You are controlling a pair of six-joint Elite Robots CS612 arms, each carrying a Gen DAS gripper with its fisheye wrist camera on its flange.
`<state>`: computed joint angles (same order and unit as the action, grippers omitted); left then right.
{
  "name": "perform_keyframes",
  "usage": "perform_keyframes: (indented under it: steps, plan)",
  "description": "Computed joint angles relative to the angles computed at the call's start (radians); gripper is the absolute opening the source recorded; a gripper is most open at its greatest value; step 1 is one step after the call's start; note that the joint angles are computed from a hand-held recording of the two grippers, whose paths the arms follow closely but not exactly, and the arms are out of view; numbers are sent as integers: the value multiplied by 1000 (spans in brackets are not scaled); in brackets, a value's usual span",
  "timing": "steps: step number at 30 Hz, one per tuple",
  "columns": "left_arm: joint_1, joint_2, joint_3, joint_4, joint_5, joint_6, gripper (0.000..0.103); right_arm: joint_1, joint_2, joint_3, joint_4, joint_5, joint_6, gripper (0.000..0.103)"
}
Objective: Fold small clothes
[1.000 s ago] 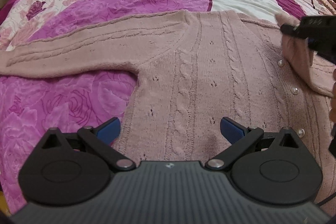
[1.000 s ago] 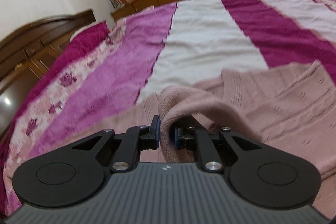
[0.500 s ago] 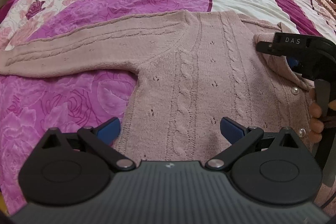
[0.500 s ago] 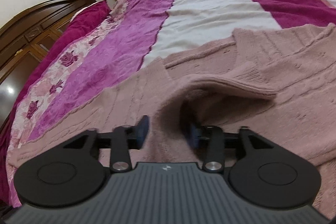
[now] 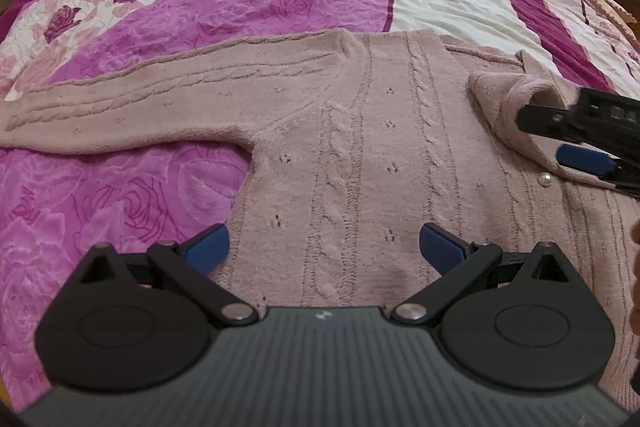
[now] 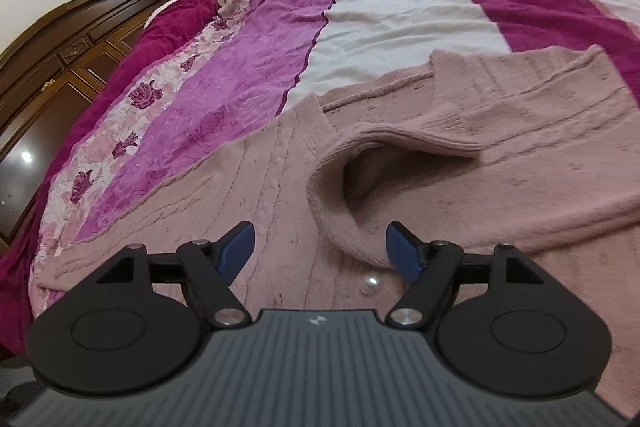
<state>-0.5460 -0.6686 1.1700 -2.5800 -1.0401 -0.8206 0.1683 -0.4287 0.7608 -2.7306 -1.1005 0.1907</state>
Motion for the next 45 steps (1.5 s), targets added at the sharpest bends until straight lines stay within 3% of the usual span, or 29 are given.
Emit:
perform_keyframes:
  steps: [12,18,24,33,40,45]
  plan:
    - [-9,5,-17,-19,6,59,103,-39,-112,211,-116,-63,-32,79]
    - [-11,24,-64,6,1,111,103,-53,-119,244,-204,-144,22,79]
    - [-13,64,-152,21,-8,198,103,-57,-108,240,-232,-249,8,79]
    - [-12,197,-404,71,-13,365,103,-61,-73,216,-273,-305,50,79]
    - [-14,335,-657,166,15,488,103,-69,-46,201,-277,-273,87,79]
    - [-18,417,-802,209,34,596,101,-68,-31,204,-326,-271,62,79]
